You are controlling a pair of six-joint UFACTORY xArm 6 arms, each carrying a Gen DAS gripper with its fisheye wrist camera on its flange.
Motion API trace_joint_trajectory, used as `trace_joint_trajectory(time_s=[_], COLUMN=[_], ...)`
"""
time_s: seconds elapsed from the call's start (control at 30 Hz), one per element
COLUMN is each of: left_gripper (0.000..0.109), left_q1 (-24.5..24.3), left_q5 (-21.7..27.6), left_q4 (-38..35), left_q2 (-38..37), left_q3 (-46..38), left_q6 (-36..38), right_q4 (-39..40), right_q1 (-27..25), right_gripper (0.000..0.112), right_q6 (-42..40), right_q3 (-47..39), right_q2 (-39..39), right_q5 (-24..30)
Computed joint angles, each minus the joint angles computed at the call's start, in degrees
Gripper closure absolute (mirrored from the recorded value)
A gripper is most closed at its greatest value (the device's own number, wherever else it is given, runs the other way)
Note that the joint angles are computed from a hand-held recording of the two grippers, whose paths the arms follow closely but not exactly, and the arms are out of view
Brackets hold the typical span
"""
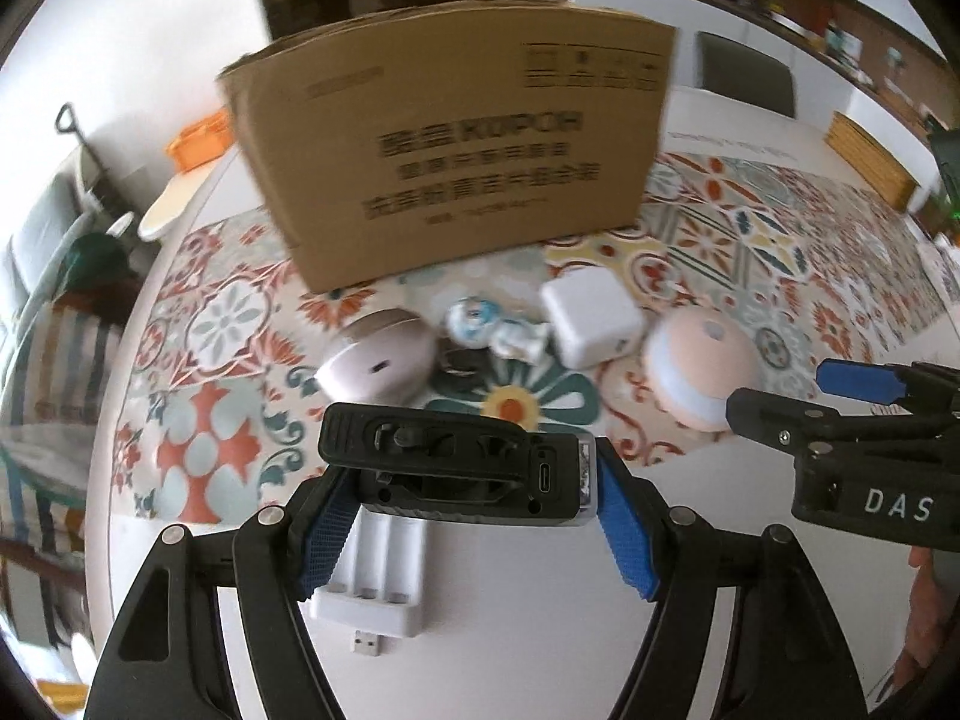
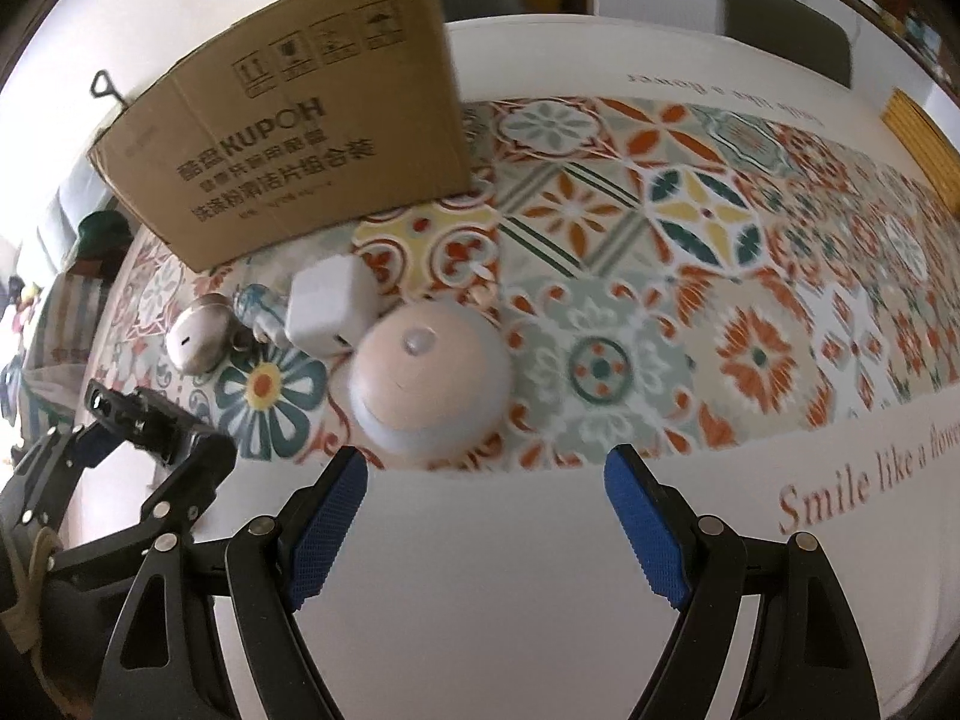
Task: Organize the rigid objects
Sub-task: 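Grasp the peach antlered dome lamp with the right gripper while the left holds the dock, then carry the lamp with the right gripper while the left carries the dock over the box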
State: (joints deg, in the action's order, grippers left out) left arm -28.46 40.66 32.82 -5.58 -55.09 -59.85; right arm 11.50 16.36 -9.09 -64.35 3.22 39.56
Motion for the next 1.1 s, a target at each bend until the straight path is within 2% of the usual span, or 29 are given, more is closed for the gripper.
trace_joint_trajectory(time_s=[0.27, 0.57, 0.8, 1.1], left_gripper=[0.036, 0.036, 0.036, 0.036], left_q1=[1.9, 3.3, 3.4, 3.0], left_q5=[0.8, 0.0, -0.4, 0.0], left_q4=[0.9, 0.7, 0.1, 0.4], left_q2=[-0.4, 1.1, 2.0, -0.5], left_q3=[1.0, 0.3, -0.8, -0.3], left_q6=[-3.1, -2.8, -1.7, -1.8], right_q4=[2.1, -1.5, -6.1, -2.3], right_q1=[2.0, 3.5, 4.5, 3.9], right_gripper=[0.031, 0.032, 0.038, 0.038], right_q6=[-2.8, 0.1, 3.0, 2.4], right_q3=[-5.9, -9.3, -9.2, -7.5], right_q2=[6.6, 11.1, 11.6, 8.4], right_q5=[0.4, 0.0, -1.8, -0.8])
